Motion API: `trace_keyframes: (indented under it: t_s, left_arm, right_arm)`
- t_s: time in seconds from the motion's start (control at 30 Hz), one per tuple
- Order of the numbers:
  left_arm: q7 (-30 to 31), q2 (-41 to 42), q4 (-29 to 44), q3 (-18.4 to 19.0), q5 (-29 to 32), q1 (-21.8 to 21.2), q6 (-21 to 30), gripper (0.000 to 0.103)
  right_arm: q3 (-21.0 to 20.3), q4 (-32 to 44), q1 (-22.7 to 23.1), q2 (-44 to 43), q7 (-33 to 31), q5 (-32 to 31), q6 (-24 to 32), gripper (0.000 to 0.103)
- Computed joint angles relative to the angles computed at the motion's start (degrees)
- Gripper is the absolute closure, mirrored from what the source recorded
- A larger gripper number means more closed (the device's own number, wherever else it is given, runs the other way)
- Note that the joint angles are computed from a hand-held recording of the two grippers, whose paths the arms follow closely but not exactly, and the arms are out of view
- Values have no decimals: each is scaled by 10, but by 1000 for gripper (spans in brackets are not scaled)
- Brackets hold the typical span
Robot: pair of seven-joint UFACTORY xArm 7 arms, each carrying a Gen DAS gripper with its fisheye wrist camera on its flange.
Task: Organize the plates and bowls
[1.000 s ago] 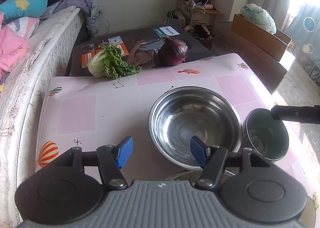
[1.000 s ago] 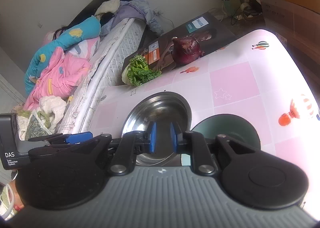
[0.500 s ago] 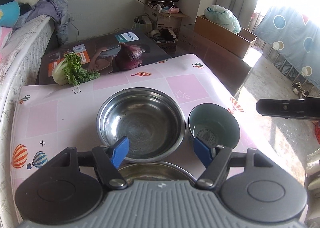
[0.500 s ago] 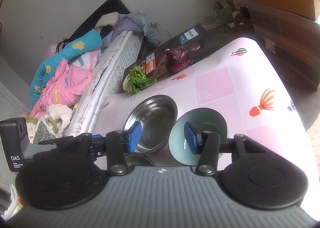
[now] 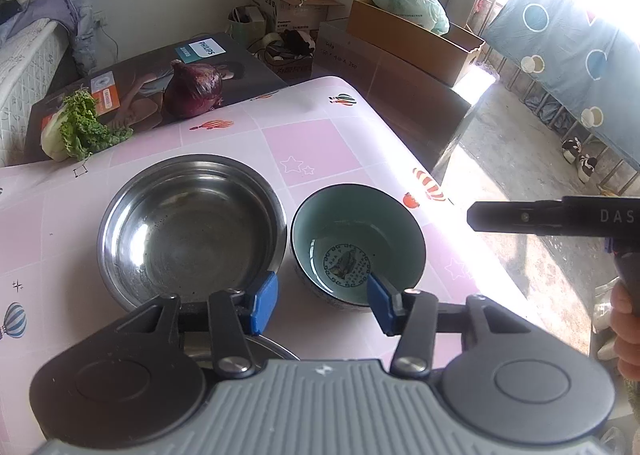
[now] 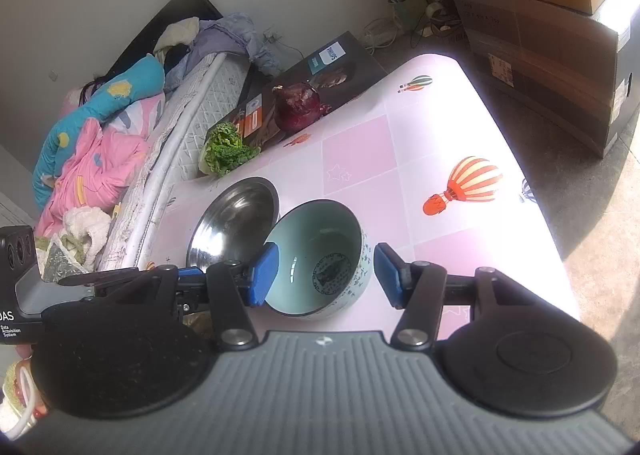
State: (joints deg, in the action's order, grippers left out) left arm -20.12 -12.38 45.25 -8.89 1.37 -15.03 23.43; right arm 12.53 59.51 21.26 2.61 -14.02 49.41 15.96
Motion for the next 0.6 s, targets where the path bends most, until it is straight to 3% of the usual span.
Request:
trace_keyframes:
  t_s: [0.07, 0.17, 0.6]
  left_arm:
    - [-10, 14, 11, -5, 8, 2, 8, 70]
    - [-36, 32, 26, -11, 25, 4, 21, 78]
    - [-115, 81, 62, -7, 76, -2, 45, 81]
  right_arm:
    - [-2, 13, -5, 17, -4, 5, 14, 54]
    - [1, 42, -16, 50, 2, 0, 37, 59]
    - [34, 115, -45, 139, 41, -56, 57, 82]
